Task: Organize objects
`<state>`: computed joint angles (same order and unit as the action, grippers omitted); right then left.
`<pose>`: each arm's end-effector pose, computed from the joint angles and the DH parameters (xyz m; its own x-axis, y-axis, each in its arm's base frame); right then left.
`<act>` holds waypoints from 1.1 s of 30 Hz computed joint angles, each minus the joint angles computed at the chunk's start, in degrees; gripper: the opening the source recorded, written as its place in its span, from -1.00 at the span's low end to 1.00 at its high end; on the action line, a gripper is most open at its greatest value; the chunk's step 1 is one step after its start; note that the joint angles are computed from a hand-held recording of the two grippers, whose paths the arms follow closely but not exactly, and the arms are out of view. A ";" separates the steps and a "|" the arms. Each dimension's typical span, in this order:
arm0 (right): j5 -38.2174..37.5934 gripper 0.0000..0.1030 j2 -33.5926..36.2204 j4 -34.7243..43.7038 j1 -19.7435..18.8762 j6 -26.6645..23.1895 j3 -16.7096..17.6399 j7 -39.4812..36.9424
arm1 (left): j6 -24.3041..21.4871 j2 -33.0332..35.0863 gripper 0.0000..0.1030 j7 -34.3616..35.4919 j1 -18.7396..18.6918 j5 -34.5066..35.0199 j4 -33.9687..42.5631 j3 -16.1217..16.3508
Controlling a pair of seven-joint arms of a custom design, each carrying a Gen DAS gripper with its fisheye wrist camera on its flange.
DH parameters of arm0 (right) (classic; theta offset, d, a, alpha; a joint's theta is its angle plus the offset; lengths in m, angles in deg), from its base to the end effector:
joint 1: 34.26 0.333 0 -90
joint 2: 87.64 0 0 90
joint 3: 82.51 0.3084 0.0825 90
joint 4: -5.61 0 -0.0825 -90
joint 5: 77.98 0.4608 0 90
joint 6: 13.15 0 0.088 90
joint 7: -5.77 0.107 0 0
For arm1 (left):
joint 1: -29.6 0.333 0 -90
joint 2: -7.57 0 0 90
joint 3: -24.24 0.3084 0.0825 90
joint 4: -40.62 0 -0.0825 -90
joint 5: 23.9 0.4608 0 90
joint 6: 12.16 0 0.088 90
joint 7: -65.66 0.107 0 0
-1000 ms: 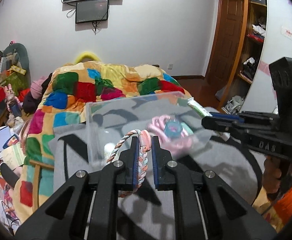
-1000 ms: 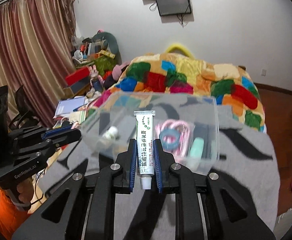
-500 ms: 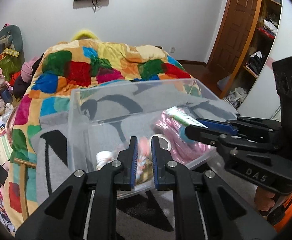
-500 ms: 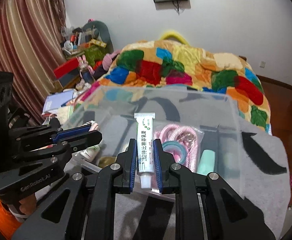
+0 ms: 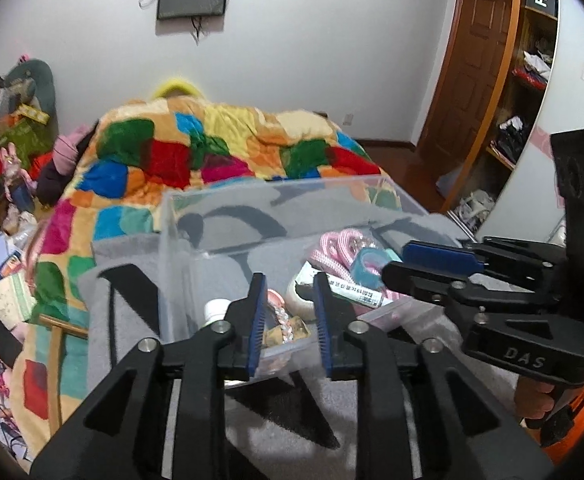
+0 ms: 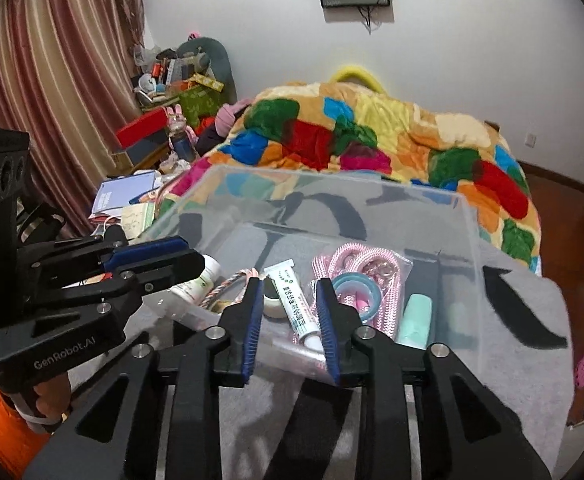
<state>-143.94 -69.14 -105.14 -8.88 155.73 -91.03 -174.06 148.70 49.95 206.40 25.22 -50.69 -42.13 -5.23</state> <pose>0.6475 0.2636 0.3147 -0.1167 -0.9820 -0.1487 -0.6602 0.1885 -0.7271 0.7443 -0.3601 0.3176 -0.7744 -0.6205 0.1241 -0.4822 0.4518 -0.7506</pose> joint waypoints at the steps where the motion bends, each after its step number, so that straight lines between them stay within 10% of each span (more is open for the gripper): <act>1: -2.75 -0.48 -0.99 -0.61 1.25 -0.87 -0.90 2.42 | 1.62 -0.64 -0.48 1.05 0.85 -0.77 -1.34 -0.99; 12: -23.22 0.54 -8.74 -7.99 0.19 -9.14 4.07 23.38 | 16.90 -2.43 0.74 13.15 16.50 -5.80 -15.04 -18.75; 22: -29.12 0.72 -10.66 -11.98 -4.32 -14.01 10.17 30.56 | 23.59 2.00 0.88 12.51 26.09 0.62 -21.81 -29.15; 33: -30.92 0.73 -10.06 -12.09 -5.00 -13.87 11.35 32.26 | 24.36 2.84 0.88 5.55 26.76 7.84 -23.27 -28.84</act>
